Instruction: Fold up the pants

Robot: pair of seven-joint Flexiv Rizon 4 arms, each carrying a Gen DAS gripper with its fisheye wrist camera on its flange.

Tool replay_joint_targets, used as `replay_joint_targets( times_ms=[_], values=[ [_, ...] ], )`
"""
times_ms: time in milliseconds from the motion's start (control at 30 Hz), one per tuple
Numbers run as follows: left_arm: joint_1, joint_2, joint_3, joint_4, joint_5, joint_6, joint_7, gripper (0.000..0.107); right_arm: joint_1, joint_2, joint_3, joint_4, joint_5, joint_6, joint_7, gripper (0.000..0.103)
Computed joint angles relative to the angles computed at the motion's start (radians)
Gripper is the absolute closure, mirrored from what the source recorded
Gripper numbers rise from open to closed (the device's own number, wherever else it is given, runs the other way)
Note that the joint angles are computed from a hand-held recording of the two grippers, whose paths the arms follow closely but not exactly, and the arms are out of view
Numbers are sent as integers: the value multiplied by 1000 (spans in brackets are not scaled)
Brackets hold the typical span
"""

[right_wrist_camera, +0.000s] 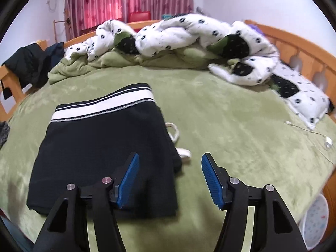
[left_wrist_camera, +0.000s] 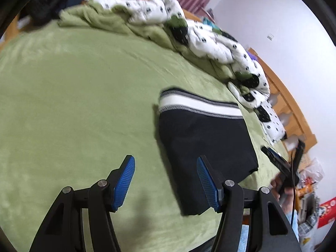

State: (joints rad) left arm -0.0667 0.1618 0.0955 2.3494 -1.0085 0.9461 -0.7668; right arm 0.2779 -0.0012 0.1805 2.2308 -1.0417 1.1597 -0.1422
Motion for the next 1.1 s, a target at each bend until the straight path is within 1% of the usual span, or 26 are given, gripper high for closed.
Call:
replay_joint_targets(
  times_ms=[67,100,167,200,267,300,333,367,400,433,467,500,567,600,633,667,700,733,767,800,833,900,933,1000,1067,1100],
  values=[
    [-11,-46,-16,-13,-36,1,17,48,-2,-50,-15,-33,41,51,-40,42],
    [-17,-85,-29,-26,-69,-3,36,48,0,-80,-22,-54,79,72,-71,41],
    [-22,-133,-51,-44,-122,-12,59,48,10,-133,-33,-88,148,94,-117,41],
    [-25,-173,-66,-61,-160,-25,72,48,14,-161,-34,-106,201,101,-157,41],
    [-18,-230,-87,-91,-191,-54,76,48,22,-214,-27,-145,323,84,-267,41],
    [-14,-270,-100,-113,-194,-66,67,48,20,-245,-24,-163,374,90,-332,38],
    [-10,-305,-112,-133,-200,-72,63,48,24,-257,-33,-166,390,108,-357,36],
    [-7,-331,-123,-146,-205,-73,61,48,17,-274,-24,-180,438,115,-422,36],
    [-3,-362,-137,-161,-225,-84,70,48,12,-282,-12,-194,487,105,-470,36],
    [3,-383,-152,-171,-272,-100,99,45,3,-292,2,-208,543,108,-521,36],
    [7,-395,-162,-177,-313,-115,127,43,5,-298,1,-215,568,109,-551,34],
    [10,-409,-172,-185,-356,-132,159,43,18,-303,-15,-217,566,108,-562,30],
    [0,-426,-181,-198,-380,-123,172,44,30,-318,-25,-228,599,115,-603,29],
    [-8,-431,-186,-201,-401,-107,181,44,21,-328,-8,-243,646,109,-643,29],
    [-16,-435,-189,-203,-413,-92,183,48,6,-339,17,-265,703,95,-693,29],
    [-24,-438,-190,-207,-412,-78,180,57,-22,-353,60,-294,777,75,-755,29],
    [-20,-439,-189,-210,-406,-94,176,64,-65,-374,124,-337,899,45,-851,29],
    [-10,-441,-187,-217,-403,-126,164,76,-87,-386,156,-362,973,21,-906,27],
    [-1,-436,-184,-217,-412,-153,139,81,-84,-382,156,-362,987,18,-926,27],
    [7,-430,-179,-219,-407,-175,127,82,-87,-378,163,-372,1021,0,-955,31],
    [10,-416,-176,-217,-412,-186,134,84,-85,-370,163,-379,1052,-13,-966,38],
    [5,-389,-167,-211,-415,-178,146,85,-52,-331,136,-367,1076,-19,-931,60],
    [10,-374,-160,-209,-406,-198,147,86,-30,-311,123,-356,1076,-17,-918,63],
    [30,-351,-141,-202,-404,-248,148,86,43,-268,78,-329,1018,-16,-840,70],
    [49,-327,-118,-195,-397,-272,148,86,86,-255,68,-317,994,17,-798,73],
    [63,-313,-101,-191,-387,-275,149,87,102,-258,75,-320,1003,48,-784,75]
  ],
)
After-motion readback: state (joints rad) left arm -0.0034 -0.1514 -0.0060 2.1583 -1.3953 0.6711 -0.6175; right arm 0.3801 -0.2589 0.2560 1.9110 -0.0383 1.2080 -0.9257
